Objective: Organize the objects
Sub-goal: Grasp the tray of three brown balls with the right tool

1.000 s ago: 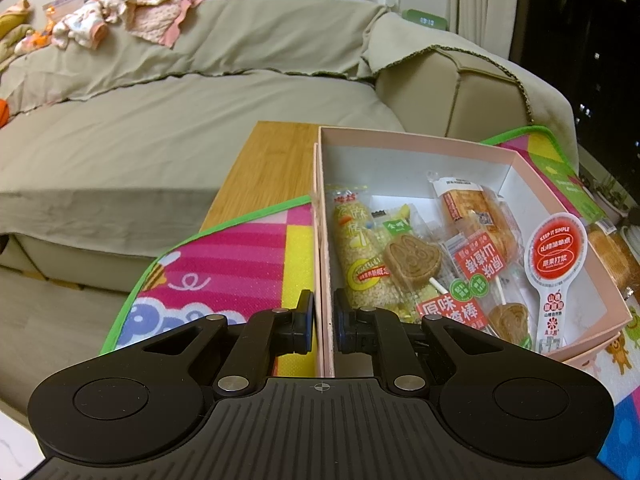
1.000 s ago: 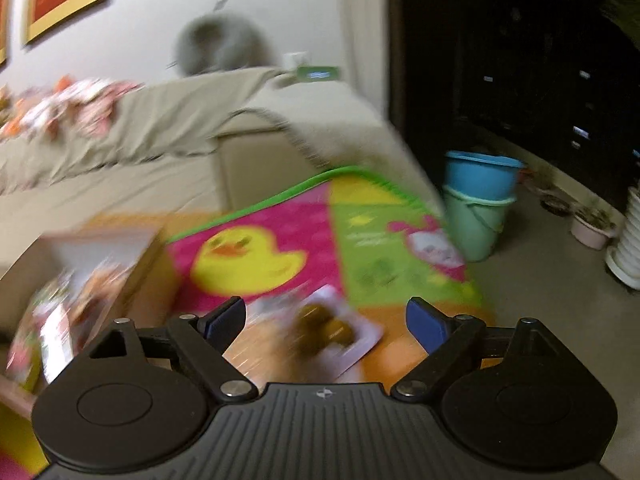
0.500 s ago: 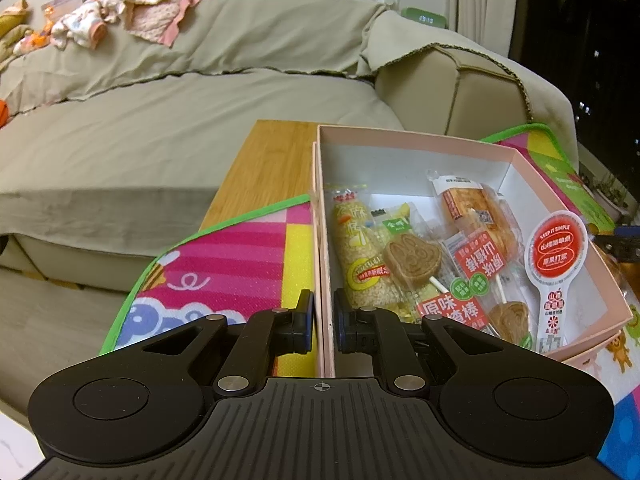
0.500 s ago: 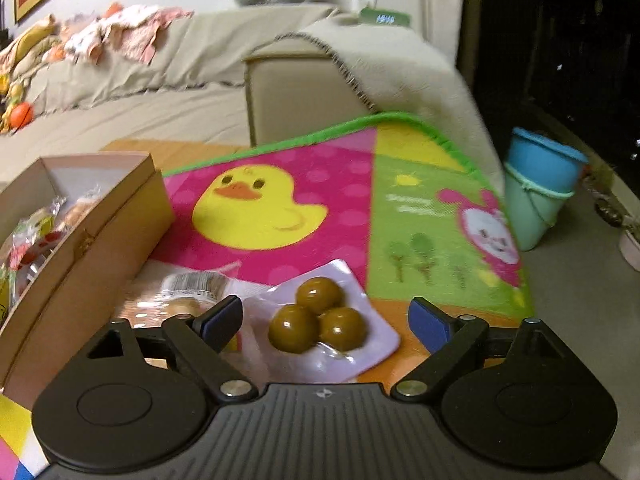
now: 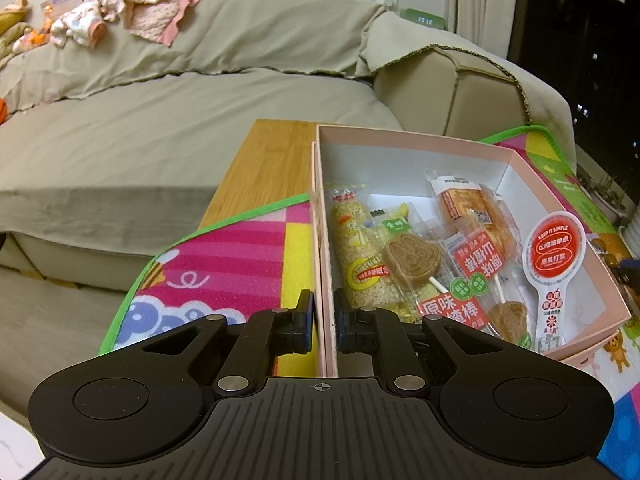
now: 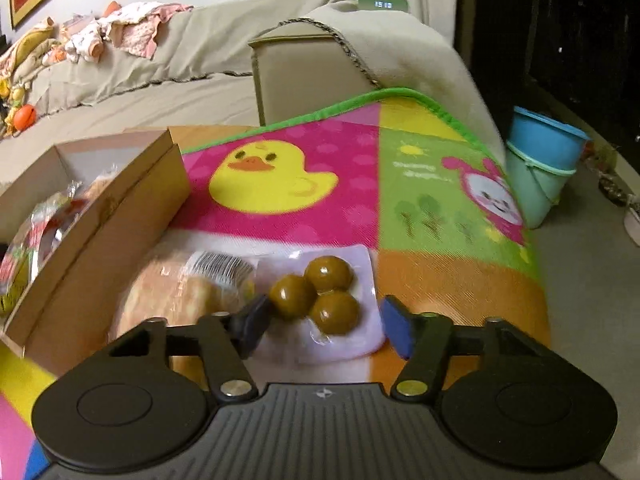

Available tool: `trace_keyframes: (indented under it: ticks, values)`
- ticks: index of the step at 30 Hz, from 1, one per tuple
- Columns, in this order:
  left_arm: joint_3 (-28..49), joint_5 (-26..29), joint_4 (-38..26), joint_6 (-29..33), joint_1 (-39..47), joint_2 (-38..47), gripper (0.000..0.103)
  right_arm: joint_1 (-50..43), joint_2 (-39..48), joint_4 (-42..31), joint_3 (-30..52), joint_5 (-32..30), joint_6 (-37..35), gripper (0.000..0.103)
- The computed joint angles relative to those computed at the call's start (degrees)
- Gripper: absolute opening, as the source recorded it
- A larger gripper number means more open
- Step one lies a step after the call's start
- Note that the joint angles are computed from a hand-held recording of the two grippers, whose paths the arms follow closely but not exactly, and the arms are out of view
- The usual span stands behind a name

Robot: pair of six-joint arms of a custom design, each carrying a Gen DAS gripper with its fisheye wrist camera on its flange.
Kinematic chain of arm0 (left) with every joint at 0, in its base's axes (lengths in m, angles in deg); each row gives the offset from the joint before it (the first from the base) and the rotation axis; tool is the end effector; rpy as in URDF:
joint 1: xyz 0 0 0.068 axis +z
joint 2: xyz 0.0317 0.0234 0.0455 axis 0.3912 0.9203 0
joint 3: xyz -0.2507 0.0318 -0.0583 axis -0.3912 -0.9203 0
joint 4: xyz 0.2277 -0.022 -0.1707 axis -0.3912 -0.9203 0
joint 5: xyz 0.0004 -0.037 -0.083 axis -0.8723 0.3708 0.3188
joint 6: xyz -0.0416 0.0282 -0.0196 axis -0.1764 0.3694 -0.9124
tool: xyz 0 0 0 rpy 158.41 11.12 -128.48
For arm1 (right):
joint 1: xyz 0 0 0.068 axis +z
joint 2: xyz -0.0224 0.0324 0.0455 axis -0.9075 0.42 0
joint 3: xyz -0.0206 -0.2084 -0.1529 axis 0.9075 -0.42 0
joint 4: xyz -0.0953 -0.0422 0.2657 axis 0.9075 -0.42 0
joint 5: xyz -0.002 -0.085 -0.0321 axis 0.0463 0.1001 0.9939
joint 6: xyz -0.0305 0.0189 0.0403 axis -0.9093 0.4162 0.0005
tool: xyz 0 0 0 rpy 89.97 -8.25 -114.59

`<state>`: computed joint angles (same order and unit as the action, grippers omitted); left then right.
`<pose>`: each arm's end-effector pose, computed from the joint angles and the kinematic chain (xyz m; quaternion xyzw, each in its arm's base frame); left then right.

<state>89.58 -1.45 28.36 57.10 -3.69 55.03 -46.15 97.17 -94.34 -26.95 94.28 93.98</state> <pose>0.1699 -0.0736 0.1852 -0.0199 0.9173 -0.0284 0.3967 0.2227 0.0738 0.1675 -0.0903 0.9182 0.0473 0.3828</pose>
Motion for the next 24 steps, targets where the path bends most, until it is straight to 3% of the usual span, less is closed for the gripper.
trace_keyframes:
  ticks: [4,6,7,8,16,21,24]
  values:
    - [-0.22,0.33,0.19,0.1,0.34,-0.3,0.013,0.6,-9.78,-5.88,-4.39,1.8,-0.93,0.054]
    - [-0.26,0.48,0.37,0.04,0.5,-0.19,0.013,1.22,-13.71,-7.82,-5.96,1.55,-1.78,0.074]
    - [-0.26,0.47,0.47,-0.05,0.52,-0.05,0.013,1.71,-15.29,-7.78,-6.82,1.77,-1.79,0.081]
    - [-0.24,0.41,0.49,-0.09,0.51,0.03,0.013,2.22,-15.99,-7.23,-7.47,2.1,-1.62,0.081]
    - [0.14,0.32,-0.1,-0.06,0.5,0.32,0.013,4.24,0.16,3.78,-2.66,4.24,-1.47,0.097]
    - [0.32,0.01,-0.58,-0.04,0.17,0.29,0.013,2.34,7.8,7.3,1.31,1.73,0.49,0.093]
    - [0.34,-0.06,-0.52,-0.13,0.09,0.5,0.013,3.47,6.95,6.64,1.35,1.97,0.62,0.072]
